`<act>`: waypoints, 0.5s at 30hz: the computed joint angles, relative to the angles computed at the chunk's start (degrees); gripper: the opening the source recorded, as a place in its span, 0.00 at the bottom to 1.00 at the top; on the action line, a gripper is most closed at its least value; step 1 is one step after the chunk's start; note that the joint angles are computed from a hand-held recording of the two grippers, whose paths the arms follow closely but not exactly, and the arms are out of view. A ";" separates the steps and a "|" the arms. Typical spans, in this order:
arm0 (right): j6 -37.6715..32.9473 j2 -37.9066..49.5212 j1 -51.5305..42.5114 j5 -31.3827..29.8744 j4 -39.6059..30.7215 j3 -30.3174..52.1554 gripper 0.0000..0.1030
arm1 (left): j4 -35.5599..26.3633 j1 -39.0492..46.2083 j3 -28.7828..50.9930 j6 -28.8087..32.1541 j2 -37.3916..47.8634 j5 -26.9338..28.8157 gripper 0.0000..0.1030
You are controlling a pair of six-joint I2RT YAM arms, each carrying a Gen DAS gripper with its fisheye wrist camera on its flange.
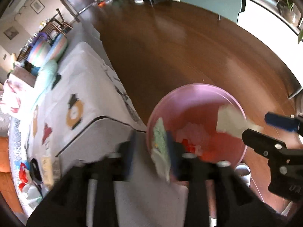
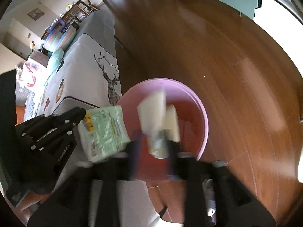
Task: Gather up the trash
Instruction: 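Open both grippers to drop the wrapper and tissue into the bin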
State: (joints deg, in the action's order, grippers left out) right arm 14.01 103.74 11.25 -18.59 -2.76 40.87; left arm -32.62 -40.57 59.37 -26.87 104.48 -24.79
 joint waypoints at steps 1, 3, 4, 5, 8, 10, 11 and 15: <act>-0.37 -1.77 0.46 0.38 -0.65 -0.56 0.62 | -0.04 -0.15 -1.60 0.28 -2.61 0.09 0.39; 0.29 -4.73 0.77 -0.38 -1.16 -1.86 0.62 | -1.77 -0.63 -4.47 -0.70 -8.63 0.82 0.39; 1.10 -7.47 1.31 -0.40 -1.29 -3.48 0.62 | -2.62 -0.64 -5.73 -1.19 -11.39 0.84 0.39; 1.35 -8.98 1.63 -0.28 -1.76 -4.14 0.62 | -4.27 -1.29 -7.23 -2.75 -15.35 0.69 0.39; 3.40 -16.70 4.37 -0.04 -3.60 -7.67 0.62 | -9.88 -3.09 -11.26 -7.29 -27.84 1.24 0.46; 5.62 -22.81 7.14 0.76 -5.90 -9.50 0.62 | -13.45 -4.12 -13.35 -8.84 -35.17 0.30 0.49; 7.62 -25.53 9.02 1.39 -6.42 -10.30 0.62 | -17.42 -6.39 -13.99 -11.25 -40.19 -1.19 0.50; 17.51 -35.33 21.49 6.96 -7.72 -12.27 0.62 | -30.38 -10.99 -15.86 -17.86 -55.18 -4.84 0.55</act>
State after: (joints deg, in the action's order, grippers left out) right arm 31.52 68.41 32.73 -11.63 -10.48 28.60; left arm -63.00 -51.56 43.51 -44.73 49.30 -29.63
